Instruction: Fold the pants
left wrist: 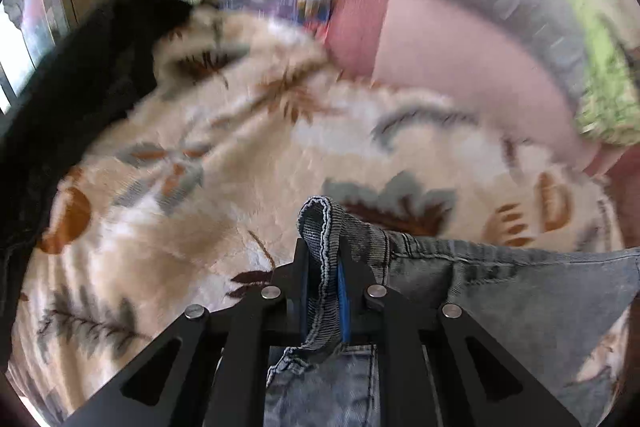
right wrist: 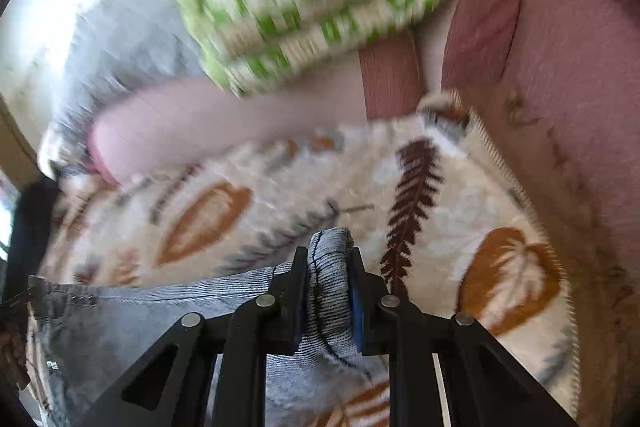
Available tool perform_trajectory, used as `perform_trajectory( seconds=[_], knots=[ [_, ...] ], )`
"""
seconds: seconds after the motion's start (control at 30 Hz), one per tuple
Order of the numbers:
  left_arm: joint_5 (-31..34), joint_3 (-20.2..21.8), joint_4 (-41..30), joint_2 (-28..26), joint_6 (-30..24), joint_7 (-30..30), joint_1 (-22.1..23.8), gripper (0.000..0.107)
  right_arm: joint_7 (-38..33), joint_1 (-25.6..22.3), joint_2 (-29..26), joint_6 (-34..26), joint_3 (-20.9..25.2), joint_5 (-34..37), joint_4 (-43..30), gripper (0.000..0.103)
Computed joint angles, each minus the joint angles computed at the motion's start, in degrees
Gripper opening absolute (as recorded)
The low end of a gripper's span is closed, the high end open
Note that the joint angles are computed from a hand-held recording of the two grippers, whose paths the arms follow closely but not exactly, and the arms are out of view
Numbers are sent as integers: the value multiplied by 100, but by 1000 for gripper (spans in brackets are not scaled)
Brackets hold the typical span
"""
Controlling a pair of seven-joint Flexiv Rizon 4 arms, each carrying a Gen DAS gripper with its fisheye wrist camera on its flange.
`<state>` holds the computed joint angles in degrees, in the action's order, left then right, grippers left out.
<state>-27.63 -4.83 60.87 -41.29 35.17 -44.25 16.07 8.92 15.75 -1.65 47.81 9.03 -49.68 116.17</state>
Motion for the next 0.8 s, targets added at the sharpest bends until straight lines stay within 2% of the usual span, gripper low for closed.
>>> perform_trajectory(
  seconds=[0.07,0.17,0.23,0.27,0.3,0.33,0.4,0.43,0.47,0.53,0.57,0.63,0.7,0.77,0.8],
  knots=[
    [-415,-226,409,362,-5,401,267,12,354,36,318,-85,117,-332,163,19],
    [-1385,-390,1350,1146,-205,1269,793,12,937,118,949,-402,519,-722,534,19],
    [-1941,-347,1739,1503,-884,1958,1224,12,1368,246,1374,-705,915,-812,882,22],
    [-2101,-273,1894,1619,-1153,2212,1358,13,1421,335,1535,-701,1052,-701,1047,23],
    [-2148,-148,2058,1719,-1611,2564,1566,14,1566,430,1708,-396,1150,-573,1328,26],
    [-2130,-27,2163,1751,-1822,2747,1630,15,1795,563,1853,23,1267,-335,1664,44],
    [-1911,277,2244,1705,-2245,3054,1776,19,1924,1021,1882,250,1627,636,2049,72],
    [-1493,476,2076,1544,-2499,3075,1805,22,1979,1259,1857,64,1835,1053,2115,72],
    [-1324,631,2082,1522,-2434,3059,1750,25,2106,1483,1838,-236,2020,1463,2116,72],
    [-1034,875,2172,1478,-1775,2998,1588,25,2661,1713,1955,-503,2222,1829,2198,72],
    [-983,901,2142,1458,-1649,2930,1565,26,3119,1753,2106,-648,2338,1847,2252,72],
    [-1168,833,2193,1555,-1445,2893,1560,33,3508,1744,2289,-788,2337,1699,2239,72],
    [-1420,763,2431,1792,-1354,3065,1546,55,3756,1600,2280,-499,2190,1273,2226,73],
    [-1702,714,2757,2100,-1434,3318,1468,63,3913,1434,2122,157,1980,817,2289,73],
    [-1815,731,3020,2295,-1381,3526,1386,63,3950,1373,1956,590,1841,697,2301,73]
  ],
)
